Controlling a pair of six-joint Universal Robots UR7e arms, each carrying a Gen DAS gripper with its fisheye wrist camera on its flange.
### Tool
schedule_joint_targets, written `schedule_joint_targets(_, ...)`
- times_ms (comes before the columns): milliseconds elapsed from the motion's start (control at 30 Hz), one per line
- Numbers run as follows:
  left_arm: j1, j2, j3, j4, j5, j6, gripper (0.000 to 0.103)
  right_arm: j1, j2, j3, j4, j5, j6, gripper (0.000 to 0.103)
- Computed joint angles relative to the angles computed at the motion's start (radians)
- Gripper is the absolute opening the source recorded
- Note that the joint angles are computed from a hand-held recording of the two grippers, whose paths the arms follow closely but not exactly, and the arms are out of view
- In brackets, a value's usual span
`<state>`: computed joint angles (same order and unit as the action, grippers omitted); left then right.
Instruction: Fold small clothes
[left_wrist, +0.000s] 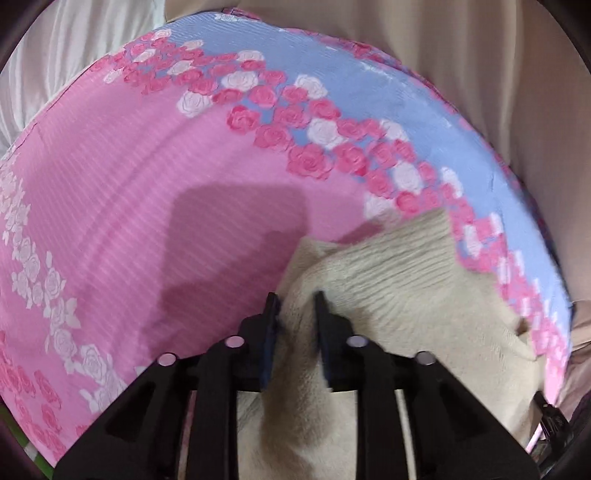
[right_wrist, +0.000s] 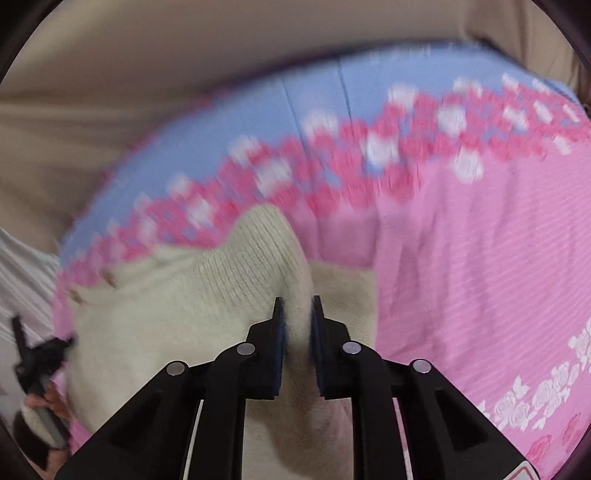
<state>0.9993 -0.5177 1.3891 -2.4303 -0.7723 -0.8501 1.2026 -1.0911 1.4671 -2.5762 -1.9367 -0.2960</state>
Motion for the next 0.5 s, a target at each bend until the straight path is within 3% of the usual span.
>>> schedule_joint_targets(33, -0.005, -0.015, 0.022, -0.024, -0.007, 0.004, 0.027, 0.005, -0.019, 0.034, -0.054, 0.015, -0.001, 0.019)
schedule_joint_targets(67, -0.009, -0.031, 0.046, -0.054, -0.020, 0.004, 0.035, 0.015, -0.044, 0.080, -0.135, 0.021, -0.014, 0.024)
schedule_joint_targets(100, -0.018, -0.058, 0.084, -0.083, -0.018, -0.011, 0.049, 0.031, -0.068, 0.124, -0.209, 0.013, -0.031, 0.030)
schedule_joint_targets(133, -0.028, -0.080, 0.121, -0.118, -0.006, -0.020, 0.056, 0.045, -0.099, 0.171, -0.265, 0.031, -0.046, 0.045)
schedule_joint_targets(167, -0.039, -0.106, 0.170, -0.174, 0.011, -0.022, 0.067, 0.051, -0.129, 0.208, -0.280, 0.084, -0.063, 0.047)
schedule_joint_targets(200, -0.046, -0.126, 0.204, -0.201, 0.021, -0.028, 0.070, 0.062, -0.144, 0.224, -0.253, 0.111, -0.081, 0.046)
schedule_joint_targets(267, -0.046, -0.157, 0.255, -0.213, 0.003, -0.055, 0.070, 0.105, -0.138, 0.235, -0.183, 0.097, -0.147, 0.033)
schedule_joint_targets(367, -0.018, -0.167, 0.286, -0.214, -0.093, -0.115, 0.070, 0.162, -0.075, 0.215, -0.072, 0.069, -0.195, 0.011)
schedule_joint_targets(433, -0.003, -0.156, 0.293, -0.224, -0.141, -0.141, 0.068, 0.200, -0.019, 0.188, -0.019, 0.026, -0.212, 0.009)
schedule_joint_targets(500, -0.011, -0.146, 0.297, -0.237, -0.125, -0.131, 0.064, 0.231, 0.026, 0.167, 0.004, -0.032, -0.233, 0.008)
